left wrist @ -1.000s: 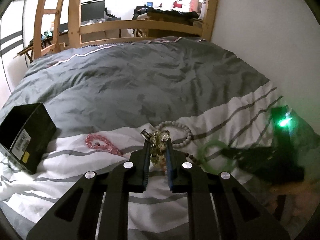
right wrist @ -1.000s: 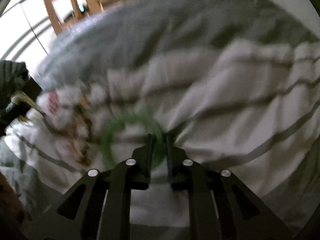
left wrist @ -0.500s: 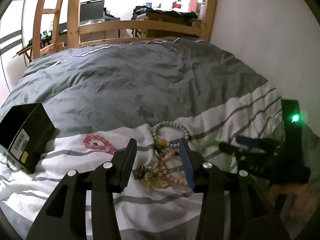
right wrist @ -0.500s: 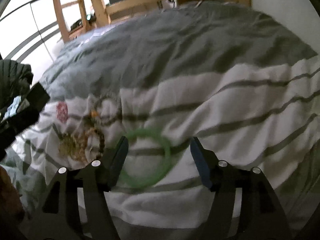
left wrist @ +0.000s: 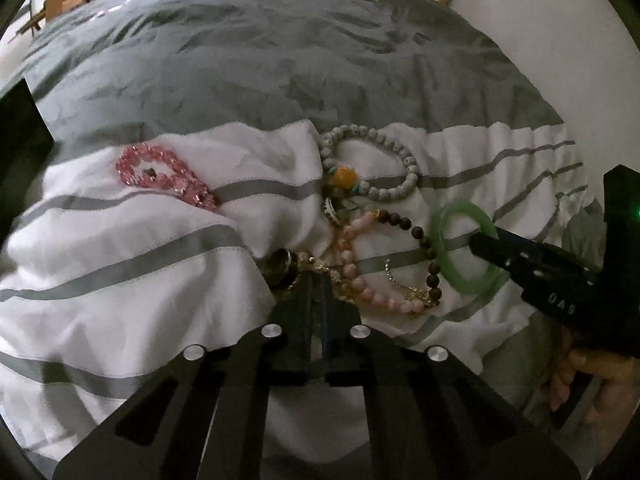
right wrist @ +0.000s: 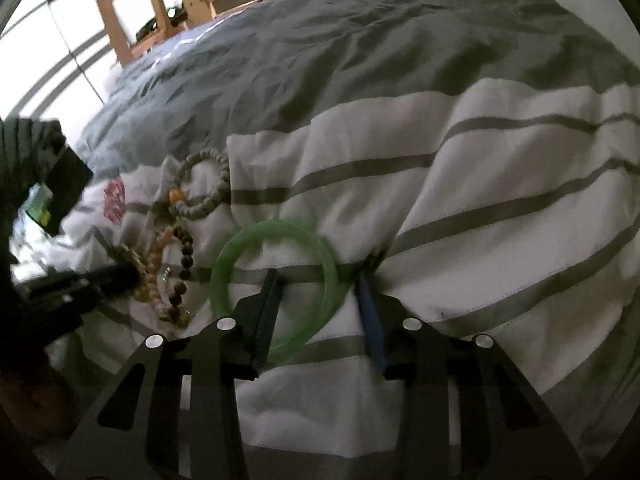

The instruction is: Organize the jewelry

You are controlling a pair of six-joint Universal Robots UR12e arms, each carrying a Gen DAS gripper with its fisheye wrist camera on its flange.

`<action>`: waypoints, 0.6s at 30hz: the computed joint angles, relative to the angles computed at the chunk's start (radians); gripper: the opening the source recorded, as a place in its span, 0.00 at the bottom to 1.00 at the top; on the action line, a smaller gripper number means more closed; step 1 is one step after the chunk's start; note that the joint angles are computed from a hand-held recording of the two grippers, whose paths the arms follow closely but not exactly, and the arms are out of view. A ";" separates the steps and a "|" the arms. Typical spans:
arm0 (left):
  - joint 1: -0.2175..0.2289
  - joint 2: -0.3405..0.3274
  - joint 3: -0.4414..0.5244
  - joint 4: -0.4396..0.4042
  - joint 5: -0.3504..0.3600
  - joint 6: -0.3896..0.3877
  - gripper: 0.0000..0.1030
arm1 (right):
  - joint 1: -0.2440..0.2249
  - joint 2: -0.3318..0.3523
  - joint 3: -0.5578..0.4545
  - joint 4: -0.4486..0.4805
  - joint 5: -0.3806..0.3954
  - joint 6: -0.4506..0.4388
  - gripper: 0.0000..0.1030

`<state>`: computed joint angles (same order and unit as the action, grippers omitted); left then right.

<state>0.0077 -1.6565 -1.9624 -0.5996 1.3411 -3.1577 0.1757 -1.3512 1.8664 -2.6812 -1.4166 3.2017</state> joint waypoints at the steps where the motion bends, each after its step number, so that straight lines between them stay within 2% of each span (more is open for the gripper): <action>1: -0.005 0.003 -0.005 0.022 0.020 -0.002 0.01 | 0.010 -0.001 0.003 -0.022 -0.033 -0.007 0.27; 2: -0.007 0.007 -0.011 0.046 0.033 -0.006 0.01 | 0.021 -0.002 0.007 -0.056 -0.081 -0.015 0.14; 3: -0.006 0.012 -0.017 0.072 0.038 -0.011 0.01 | 0.017 -0.006 0.013 -0.072 -0.087 -0.014 0.07; 4: -0.004 0.019 -0.025 0.109 0.045 -0.021 0.01 | 0.013 -0.009 0.014 -0.072 -0.083 -0.007 0.06; 7: 0.001 0.025 -0.030 0.151 0.047 -0.046 0.00 | 0.001 -0.013 0.020 -0.077 -0.064 0.019 0.06; 10: 0.013 0.025 -0.032 0.162 0.014 -0.068 0.00 | -0.008 -0.027 0.046 -0.195 -0.033 0.037 0.06; 11: 0.014 0.023 -0.030 0.162 0.007 -0.068 0.00 | -0.009 -0.031 0.052 -0.218 -0.030 0.035 0.01; 13: 0.014 0.021 -0.027 0.151 -0.001 -0.055 0.00 | -0.008 -0.038 0.063 -0.264 -0.034 0.035 0.00; 15: 0.005 0.012 -0.015 0.112 -0.009 -0.022 0.00 | -0.011 -0.041 0.063 -0.255 -0.021 0.033 0.00; 18: -0.015 0.005 -0.010 0.070 0.049 0.014 0.00 | -0.012 -0.034 0.045 -0.175 -0.011 0.030 0.00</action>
